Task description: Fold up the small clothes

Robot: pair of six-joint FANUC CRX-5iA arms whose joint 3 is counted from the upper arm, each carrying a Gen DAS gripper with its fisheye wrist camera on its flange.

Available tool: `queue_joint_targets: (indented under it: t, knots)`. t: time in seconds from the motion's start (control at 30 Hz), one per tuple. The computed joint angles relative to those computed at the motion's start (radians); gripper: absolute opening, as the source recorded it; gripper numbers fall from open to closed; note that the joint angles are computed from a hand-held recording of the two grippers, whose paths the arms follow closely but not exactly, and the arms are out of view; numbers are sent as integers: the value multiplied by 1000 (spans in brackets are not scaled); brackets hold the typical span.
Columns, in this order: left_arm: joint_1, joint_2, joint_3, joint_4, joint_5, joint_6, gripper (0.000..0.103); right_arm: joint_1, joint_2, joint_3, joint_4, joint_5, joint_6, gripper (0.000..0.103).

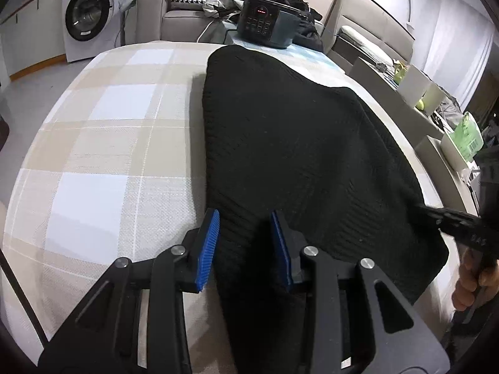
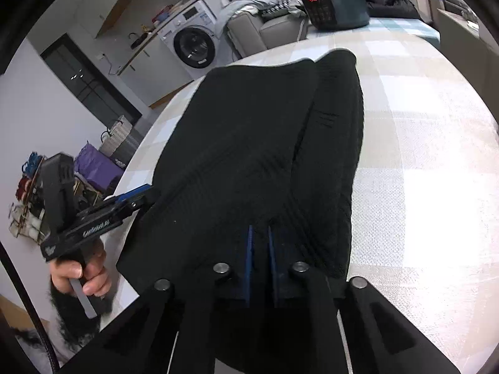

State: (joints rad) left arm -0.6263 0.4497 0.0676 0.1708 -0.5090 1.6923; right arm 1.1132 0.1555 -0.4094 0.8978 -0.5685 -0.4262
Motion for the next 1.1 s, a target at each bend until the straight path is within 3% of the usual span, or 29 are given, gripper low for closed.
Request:
queue_joint_targets:
  t: [0.13,0.23,0.33,0.47,0.5,0.6,0.77,0.83,0.9,0.97,1.03,1.1]
  knots:
    - [5,-6,-29,44,3,-24,31,23,12,36,-99,-89,73,7]
    - [-1,-50,-74,26,24,-16,31,17,-20,-15,-31,-32,-25,12]
    - [-9,-111,-171,113,79,-98,31,64,-59,-59,50,-106,-118,19]
    - [-39,-137,-229,163,93,-190,40,106,-89,-98,14,-148,-183,24]
    - [-52,-135,-225,138,84,-190,43,109,-91,-107,4,-141,-187,25]
    - [-93,-130,-148,-135,27,2,44,122,-69,-97,-28,-173,-160,24]
    - [-85,-176,-180,-146,17,51,45,160,-77,-79,-19,-279,-115,25]
    - [-94,-211,-183,-237,26,145,53,174,-90,-87,38,-303,-122,36]
    - [-109,-245,-186,-334,36,244,70,195,-83,-88,110,-358,-138,71]
    - [-128,-269,-176,-442,31,360,82,207,-78,-85,163,-404,-131,90]
    - [-146,-290,-169,-535,30,453,84,216,-74,-89,204,-433,-131,94]
    - [-159,-308,-174,-594,45,515,96,212,-80,-99,227,-417,-140,100]
